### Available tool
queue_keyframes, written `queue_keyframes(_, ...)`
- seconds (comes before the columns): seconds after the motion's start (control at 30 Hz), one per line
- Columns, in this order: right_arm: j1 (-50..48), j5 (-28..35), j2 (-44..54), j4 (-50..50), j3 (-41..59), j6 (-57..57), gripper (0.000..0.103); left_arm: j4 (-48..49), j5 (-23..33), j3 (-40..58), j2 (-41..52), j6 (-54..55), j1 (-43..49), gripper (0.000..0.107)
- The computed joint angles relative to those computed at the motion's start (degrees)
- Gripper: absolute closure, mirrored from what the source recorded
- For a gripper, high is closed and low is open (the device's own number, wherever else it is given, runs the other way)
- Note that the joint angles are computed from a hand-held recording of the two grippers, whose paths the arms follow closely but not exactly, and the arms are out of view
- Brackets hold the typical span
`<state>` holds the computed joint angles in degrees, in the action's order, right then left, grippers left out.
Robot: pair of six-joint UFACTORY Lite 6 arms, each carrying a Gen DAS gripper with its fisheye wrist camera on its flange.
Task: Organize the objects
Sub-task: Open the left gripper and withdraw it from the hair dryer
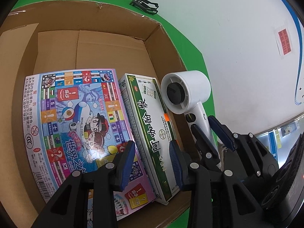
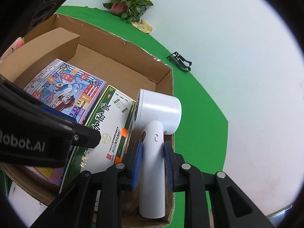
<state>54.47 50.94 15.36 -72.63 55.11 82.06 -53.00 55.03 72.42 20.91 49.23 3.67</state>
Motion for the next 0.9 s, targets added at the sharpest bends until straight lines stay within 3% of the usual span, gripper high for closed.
queue_keyframes(0.33, 2.25, 1.21, -4.32, -3.89, -3.04, 4.36, 0.082, -0.30, 1.58, -0.44, -0.54, 0.63, 1.90, 0.071)
queue_keyframes(0.37, 2.40, 1.50, -4.37, -4.06, -3.18, 4.45, 0.085, -0.19, 1.57, -0.59, -0.81, 0.48, 1.87, 0.071)
queue_keyframes(0.4, 2.55, 1.63, -4.63, -4.23, -3.53, 4.55, 0.101, -0.10, 1.52, -0.75, -1.07, 0.36, 1.85, 0.071)
queue_keyframes(0.43, 3.04, 2.52, -4.56, -4.37, -3.63, 4.64, 0.102, -0.09, 1.48, -1.06, -1.43, 0.29, 1.86, 0.071)
queue_keyframes(0.73, 1.00, -2.69, -11.30, -3.91, -8.17, 7.01, 0.099, 0.08, 0.33, -2.71, -3.65, 0.93, 1.70, 0.071)
queue_keyframes(0.77, 1.24, -2.87, -12.60, -4.30, -9.20, 7.81, 0.092, -0.48, -0.42, -3.37, -4.77, 1.84, 1.91, 0.071)
queue_keyframes(0.83, 1.32, -3.85, -15.68, -5.13, -11.24, 9.21, 0.065, -1.32, -1.81, -6.33, -9.35, 3.99, 2.58, 0.071)
queue_keyframes(0.87, 1.28, -4.80, -17.37, -5.57, -12.36, 9.78, 0.038, -1.51, -3.37, -8.79, -13.34, 5.07, 3.02, 0.070)
queue_keyframes(0.9, 1.24, -5.94, -19.47, -6.12, -13.79, 10.61, 0.019, -1.53, -4.76, -10.90, -16.80, 5.82, 3.44, 0.069)
